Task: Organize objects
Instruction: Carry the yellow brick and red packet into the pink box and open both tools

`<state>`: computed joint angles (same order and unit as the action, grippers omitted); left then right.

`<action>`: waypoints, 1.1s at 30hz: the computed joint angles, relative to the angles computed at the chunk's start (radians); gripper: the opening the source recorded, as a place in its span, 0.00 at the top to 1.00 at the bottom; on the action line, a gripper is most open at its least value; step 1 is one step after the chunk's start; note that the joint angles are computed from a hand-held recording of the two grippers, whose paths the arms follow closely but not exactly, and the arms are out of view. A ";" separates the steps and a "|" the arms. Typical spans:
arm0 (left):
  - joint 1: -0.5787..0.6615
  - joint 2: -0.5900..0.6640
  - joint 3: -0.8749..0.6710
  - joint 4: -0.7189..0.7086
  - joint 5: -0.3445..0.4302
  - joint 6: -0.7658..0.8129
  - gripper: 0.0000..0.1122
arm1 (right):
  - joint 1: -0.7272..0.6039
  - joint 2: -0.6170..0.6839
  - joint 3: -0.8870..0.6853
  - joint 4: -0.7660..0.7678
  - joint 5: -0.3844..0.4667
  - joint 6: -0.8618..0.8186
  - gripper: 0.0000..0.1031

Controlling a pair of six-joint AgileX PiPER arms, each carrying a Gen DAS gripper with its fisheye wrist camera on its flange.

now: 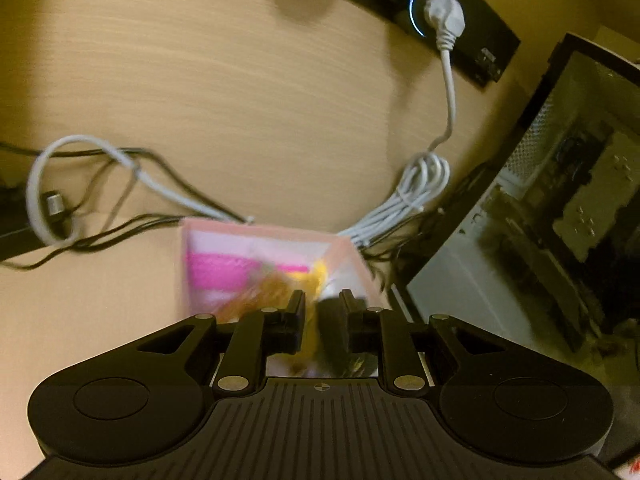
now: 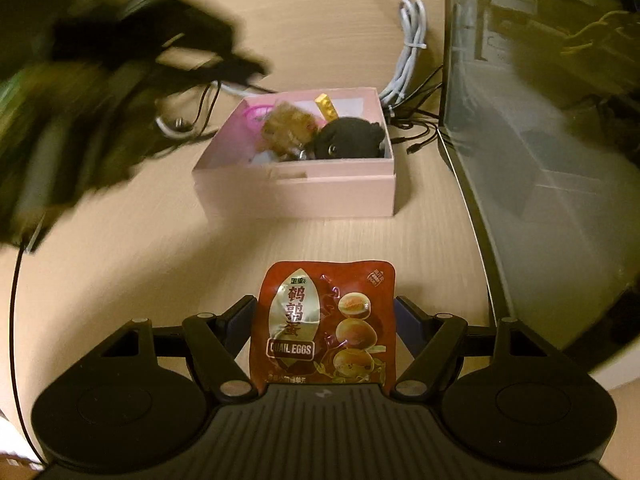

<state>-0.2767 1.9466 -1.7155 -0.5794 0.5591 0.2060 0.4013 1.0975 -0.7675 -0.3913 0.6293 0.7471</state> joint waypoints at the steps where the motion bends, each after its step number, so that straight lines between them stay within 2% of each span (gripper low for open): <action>1: 0.021 -0.043 0.070 -0.037 -0.009 0.055 0.82 | -0.043 0.013 -0.022 0.058 -0.021 -0.068 0.28; 6: 0.099 -0.254 0.435 -0.183 -0.044 0.269 0.82 | -0.200 0.188 -0.255 0.271 -0.098 -0.330 0.28; 10: 0.140 -0.346 0.608 -0.207 0.006 0.312 0.82 | -0.254 0.426 -0.549 0.361 -0.084 -0.384 0.28; 11: 0.157 -0.358 0.636 -0.224 0.026 0.333 0.82 | -0.260 0.486 -0.624 0.364 -0.082 -0.379 0.28; 13: 0.182 -0.371 0.665 -0.218 0.050 0.336 0.82 | -0.260 0.586 -0.749 0.347 -0.081 -0.379 0.17; 16: 0.209 -0.368 0.659 -0.183 0.062 0.303 0.82 | -0.221 0.671 -0.861 0.136 -0.015 -0.260 0.14; 18: 0.228 -0.355 0.640 -0.182 0.059 0.282 0.82 | -0.223 0.632 -0.793 0.137 -0.041 -0.252 0.14; 21: 0.239 -0.316 0.578 -0.218 0.062 0.268 0.82 | -0.235 0.522 -0.602 0.165 -0.120 -0.270 0.15; 23: 0.227 -0.275 0.498 -0.247 0.065 0.258 0.82 | -0.219 0.464 -0.492 0.088 -0.143 -0.215 0.19; 26: 0.194 -0.198 0.356 -0.249 0.067 0.216 0.82 | -0.187 0.429 -0.396 -0.054 -0.132 -0.109 0.27; 28: 0.156 -0.134 0.244 -0.167 0.070 0.130 0.82 | -0.157 0.424 -0.351 -0.172 -0.119 -0.027 0.28; 33: 0.074 0.050 -0.052 0.142 0.172 -0.148 0.82 | -0.113 0.458 -0.304 -0.334 -0.093 0.080 0.28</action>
